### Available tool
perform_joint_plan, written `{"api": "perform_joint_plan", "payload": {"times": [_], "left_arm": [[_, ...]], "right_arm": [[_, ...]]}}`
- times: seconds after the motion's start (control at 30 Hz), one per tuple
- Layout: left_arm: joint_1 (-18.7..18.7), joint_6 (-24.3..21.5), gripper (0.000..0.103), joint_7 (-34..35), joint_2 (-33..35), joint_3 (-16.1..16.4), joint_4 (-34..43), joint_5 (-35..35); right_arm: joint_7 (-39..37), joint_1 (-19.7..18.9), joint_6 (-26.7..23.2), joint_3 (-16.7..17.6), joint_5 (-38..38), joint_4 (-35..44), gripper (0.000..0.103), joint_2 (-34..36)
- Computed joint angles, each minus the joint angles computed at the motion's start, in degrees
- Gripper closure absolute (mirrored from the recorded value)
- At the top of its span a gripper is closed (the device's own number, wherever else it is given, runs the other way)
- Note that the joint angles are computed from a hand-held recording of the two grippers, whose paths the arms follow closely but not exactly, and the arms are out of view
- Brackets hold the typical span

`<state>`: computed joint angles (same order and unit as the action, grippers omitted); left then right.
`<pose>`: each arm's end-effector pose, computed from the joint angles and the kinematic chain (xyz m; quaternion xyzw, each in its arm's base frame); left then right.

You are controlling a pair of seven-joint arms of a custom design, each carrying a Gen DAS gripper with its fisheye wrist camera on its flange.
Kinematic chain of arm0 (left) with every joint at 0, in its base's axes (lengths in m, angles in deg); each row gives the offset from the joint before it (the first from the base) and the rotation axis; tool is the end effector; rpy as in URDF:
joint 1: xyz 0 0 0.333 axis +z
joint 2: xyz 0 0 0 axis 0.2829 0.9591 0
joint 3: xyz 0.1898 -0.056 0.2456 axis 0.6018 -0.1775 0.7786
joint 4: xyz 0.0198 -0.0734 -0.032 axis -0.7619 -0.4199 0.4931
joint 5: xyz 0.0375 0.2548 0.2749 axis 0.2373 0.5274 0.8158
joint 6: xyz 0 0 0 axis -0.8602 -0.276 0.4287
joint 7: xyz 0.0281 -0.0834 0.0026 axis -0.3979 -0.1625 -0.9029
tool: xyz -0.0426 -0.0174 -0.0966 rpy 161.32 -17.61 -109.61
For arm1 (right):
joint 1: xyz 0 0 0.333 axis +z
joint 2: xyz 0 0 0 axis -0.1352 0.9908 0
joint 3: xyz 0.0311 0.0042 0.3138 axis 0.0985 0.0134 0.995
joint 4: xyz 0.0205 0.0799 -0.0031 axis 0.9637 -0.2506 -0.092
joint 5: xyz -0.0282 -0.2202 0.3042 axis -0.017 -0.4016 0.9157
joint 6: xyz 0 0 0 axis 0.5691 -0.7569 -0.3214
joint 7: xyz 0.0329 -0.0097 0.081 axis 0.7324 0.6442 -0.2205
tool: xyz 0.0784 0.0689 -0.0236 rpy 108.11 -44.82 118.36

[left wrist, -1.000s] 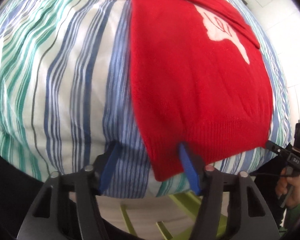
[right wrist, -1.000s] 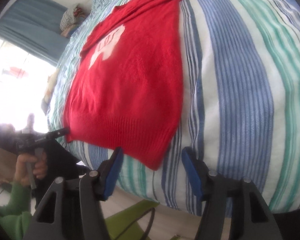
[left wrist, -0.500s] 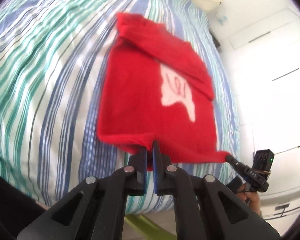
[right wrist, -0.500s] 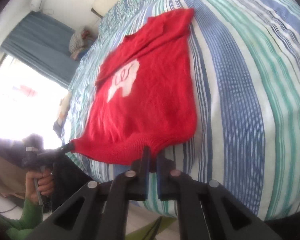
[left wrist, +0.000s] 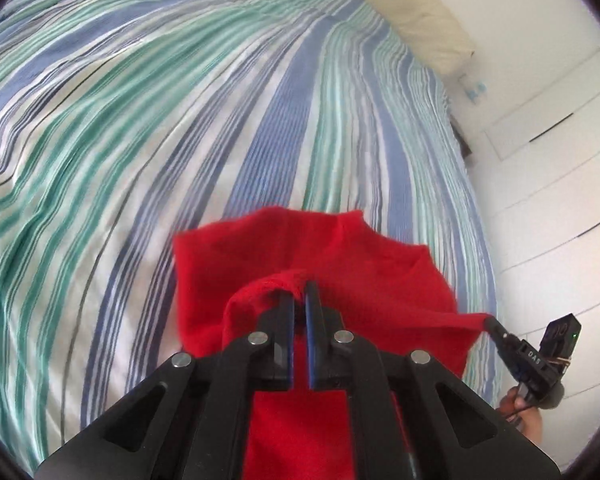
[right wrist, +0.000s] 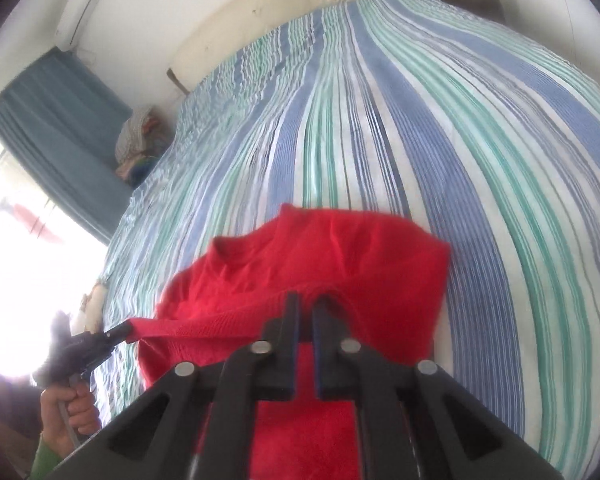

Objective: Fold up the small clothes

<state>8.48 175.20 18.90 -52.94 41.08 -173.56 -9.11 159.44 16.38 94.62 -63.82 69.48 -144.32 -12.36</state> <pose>0.4839 -0.1620 0.5623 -0.7923 0.5026 -0.3455 0.0170 0.4954 0.2450 0.5719 -0.6421 0.6511 -0.0104 0.4046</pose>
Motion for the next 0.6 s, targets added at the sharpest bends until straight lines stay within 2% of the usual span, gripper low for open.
{"api": "perform_joint_plan", "payload": {"times": [0.07,0.1,0.13,0.17,0.2,0.27,0.33,0.43,0.47,0.5,0.57,0.6], "left_arm": [[3.2,-2.2,0.082,-6.5,3.8,-1.6,3.4,7.8],[4.3,-3.6,0.057,-9.8,4.8,-1.9,4.5,11.3],[4.7,-3.9,0.038,-11.9,4.7,-1.6,4.4,12.9],[5.0,-2.6,0.036,-13.5,3.7,-1.2,3.2,13.9],[4.9,-0.7,0.036,-13.6,2.0,-0.7,1.2,13.4],[3.7,2.7,0.034,-9.9,-1.6,0.6,-2.8,10.5],[2.4,3.9,0.034,-5.8,-4.9,0.8,-5.5,9.2],[-6.2,4.6,0.031,9.3,-8.7,4.6,-9.4,-1.2],[-7.2,3.4,0.028,12.3,-9.2,4.2,-10.2,-2.7],[-6.3,1.0,0.023,12.2,-9.2,2.2,-10.2,-0.7],[-1.6,-4.7,0.02,7.5,-7.6,-3.3,-9.7,7.3],[-0.4,-7.2,0.021,5.0,-6.5,-4.3,-9.4,9.3]], "right_arm": [[0.5,-0.9,-0.8,-0.1,-0.9,6.2,0.098,6.1],[0.5,-1.6,-1.6,0.2,-0.1,8.9,0.095,8.9],[2.3,-2.2,-0.6,0.8,-0.8,10.3,0.084,10.9],[5.2,-2.7,0.2,1.0,-3.4,11.0,0.074,12.1],[6.8,-3.3,0.8,1.3,-4.9,11.0,0.058,12.4],[4.1,-4.8,3.1,2.8,-2.5,9.0,0.058,10.9],[-3.9,-5.5,3.8,4.1,2.9,7.0,0.058,8.6],[-20.7,-4.0,-1.5,4.0,13.1,4.5,0.058,4.4],[-25.1,-3.0,-3.8,3.6,15.5,3.5,0.058,3.1],[-28.0,-2.0,-6.2,3.2,16.4,2.7,0.058,2.2],[-31.3,-0.5,-9.6,2.6,16.1,-0.7,0.057,0.0],[-30.0,-0.3,-10.1,2.7,13.0,-2.7,0.057,-0.9]]}}
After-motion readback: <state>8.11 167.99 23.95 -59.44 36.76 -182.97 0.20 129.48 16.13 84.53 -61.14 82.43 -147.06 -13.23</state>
